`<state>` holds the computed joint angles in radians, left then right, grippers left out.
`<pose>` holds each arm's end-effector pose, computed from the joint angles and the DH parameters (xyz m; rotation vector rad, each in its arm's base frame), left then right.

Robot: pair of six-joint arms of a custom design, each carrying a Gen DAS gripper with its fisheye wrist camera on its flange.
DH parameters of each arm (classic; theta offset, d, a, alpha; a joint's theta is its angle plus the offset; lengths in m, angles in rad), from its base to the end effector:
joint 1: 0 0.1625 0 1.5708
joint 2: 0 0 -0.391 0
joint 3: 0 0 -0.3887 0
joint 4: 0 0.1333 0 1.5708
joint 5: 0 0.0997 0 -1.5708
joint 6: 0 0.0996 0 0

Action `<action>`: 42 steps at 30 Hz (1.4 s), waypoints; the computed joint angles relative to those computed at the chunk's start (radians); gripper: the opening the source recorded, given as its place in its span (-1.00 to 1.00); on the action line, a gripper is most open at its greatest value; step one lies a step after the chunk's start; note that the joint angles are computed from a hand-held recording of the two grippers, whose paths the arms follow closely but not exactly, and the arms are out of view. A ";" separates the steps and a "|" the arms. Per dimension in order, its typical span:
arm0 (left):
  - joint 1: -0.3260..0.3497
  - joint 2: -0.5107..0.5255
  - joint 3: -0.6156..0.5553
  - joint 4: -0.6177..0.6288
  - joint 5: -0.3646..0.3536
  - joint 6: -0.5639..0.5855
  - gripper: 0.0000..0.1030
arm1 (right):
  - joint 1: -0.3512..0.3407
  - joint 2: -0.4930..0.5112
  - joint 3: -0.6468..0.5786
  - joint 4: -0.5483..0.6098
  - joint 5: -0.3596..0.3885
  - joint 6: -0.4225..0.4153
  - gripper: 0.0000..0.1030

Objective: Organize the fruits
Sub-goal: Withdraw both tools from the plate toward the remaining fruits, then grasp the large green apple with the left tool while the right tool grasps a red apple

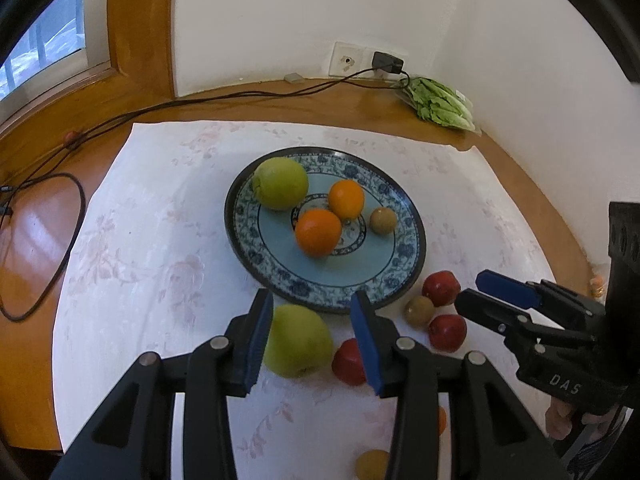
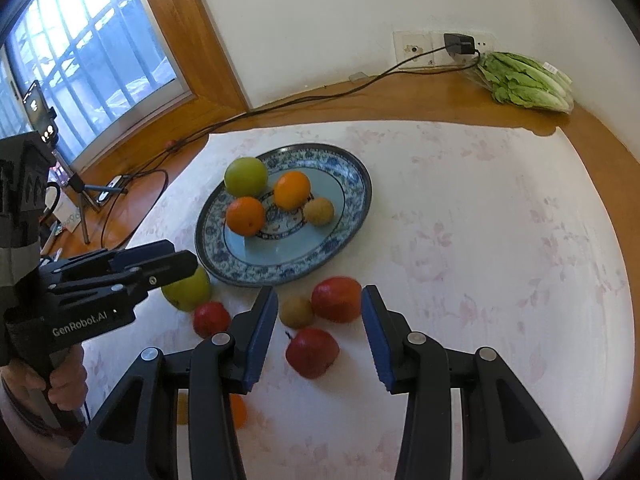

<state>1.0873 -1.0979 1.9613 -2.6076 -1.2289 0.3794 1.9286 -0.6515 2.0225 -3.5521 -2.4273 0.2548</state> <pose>-0.1058 -0.5601 0.1399 1.1317 2.5586 -0.2679 0.2320 -0.4547 0.0223 -0.2127 -2.3227 1.0111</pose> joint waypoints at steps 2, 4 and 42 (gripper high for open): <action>0.001 -0.006 0.006 -0.004 0.002 -0.001 -0.18 | 0.004 0.003 0.006 -0.003 -0.006 0.012 -0.14; 0.004 -0.012 0.011 -0.010 0.003 -0.003 -0.18 | 0.008 0.005 0.013 -0.007 -0.007 0.026 -0.14; 0.038 -0.005 0.019 -0.011 -0.016 -0.022 -0.09 | -0.025 0.043 0.032 -0.034 0.066 0.055 -0.14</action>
